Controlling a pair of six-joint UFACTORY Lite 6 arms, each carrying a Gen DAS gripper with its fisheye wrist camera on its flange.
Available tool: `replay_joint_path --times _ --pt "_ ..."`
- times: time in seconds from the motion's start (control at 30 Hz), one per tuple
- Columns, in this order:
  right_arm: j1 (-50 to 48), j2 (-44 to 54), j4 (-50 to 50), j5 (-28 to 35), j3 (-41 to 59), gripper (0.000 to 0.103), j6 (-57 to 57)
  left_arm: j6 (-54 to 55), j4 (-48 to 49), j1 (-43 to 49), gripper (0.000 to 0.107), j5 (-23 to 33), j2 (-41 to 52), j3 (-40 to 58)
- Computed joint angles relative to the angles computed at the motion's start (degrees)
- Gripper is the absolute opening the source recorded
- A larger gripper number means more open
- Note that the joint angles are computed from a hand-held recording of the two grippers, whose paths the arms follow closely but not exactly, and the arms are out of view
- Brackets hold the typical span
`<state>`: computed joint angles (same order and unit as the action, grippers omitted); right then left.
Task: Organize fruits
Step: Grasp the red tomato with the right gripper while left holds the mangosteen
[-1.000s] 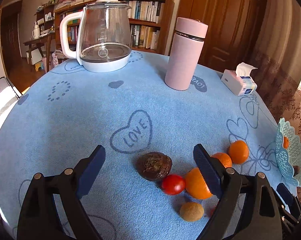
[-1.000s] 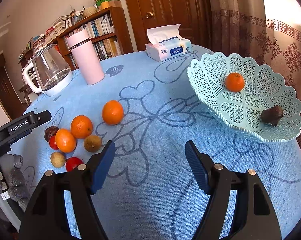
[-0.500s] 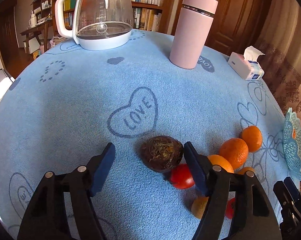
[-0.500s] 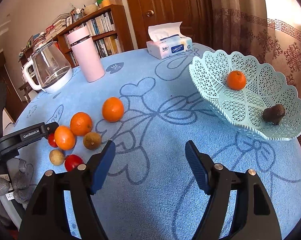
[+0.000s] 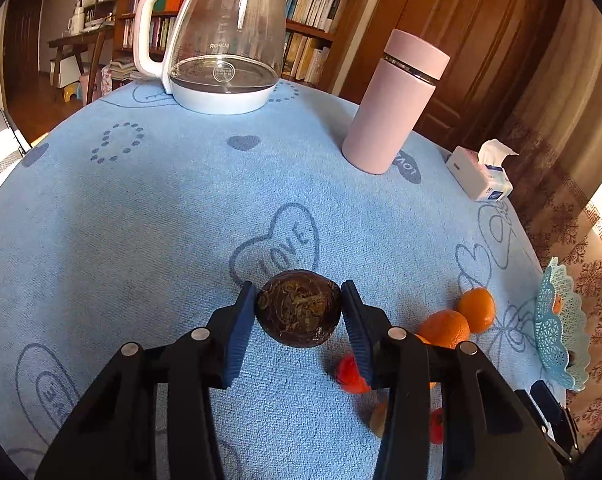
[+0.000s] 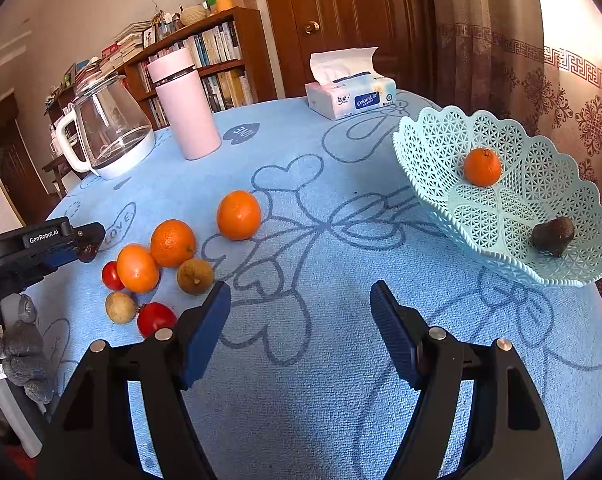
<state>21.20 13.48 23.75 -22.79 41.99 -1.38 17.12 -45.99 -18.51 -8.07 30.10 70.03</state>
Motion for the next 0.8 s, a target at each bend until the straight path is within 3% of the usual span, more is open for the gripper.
replay_joint_path --times 0.17,0.3,0.5,0.57,0.7,0.8 --pt "2.09 -0.12 -8.88 2.74 1.29 0.074 5.99 2.55 -4.19 0.94 0.044 -1.66 -2.02 -1.87" --pt "5.88 1.86 -9.27 5.35 4.89 0.073 4.34 1.51 -3.77 1.35 0.044 -1.97 -2.67 -2.54" --pt "7.74 7.90 -12.60 10.29 12.10 0.049 6.53 -0.47 -1.89 1.66 0.044 -2.00 -2.74 -2.98" --pt "7.32 9.31 -20.77 10.69 13.25 0.048 14.65 -1.27 -1.20 1.77 0.044 -1.80 -2.57 -2.92" --pt "6.92 11.85 -30.01 12.10 15.49 0.030 23.82 -2.90 0.53 1.86 0.044 -1.62 -2.39 -2.86" --pt "6.64 11.25 -31.63 11.65 14.72 0.030 25.76 -3.28 0.75 2.01 0.044 -1.45 -2.23 -2.72"
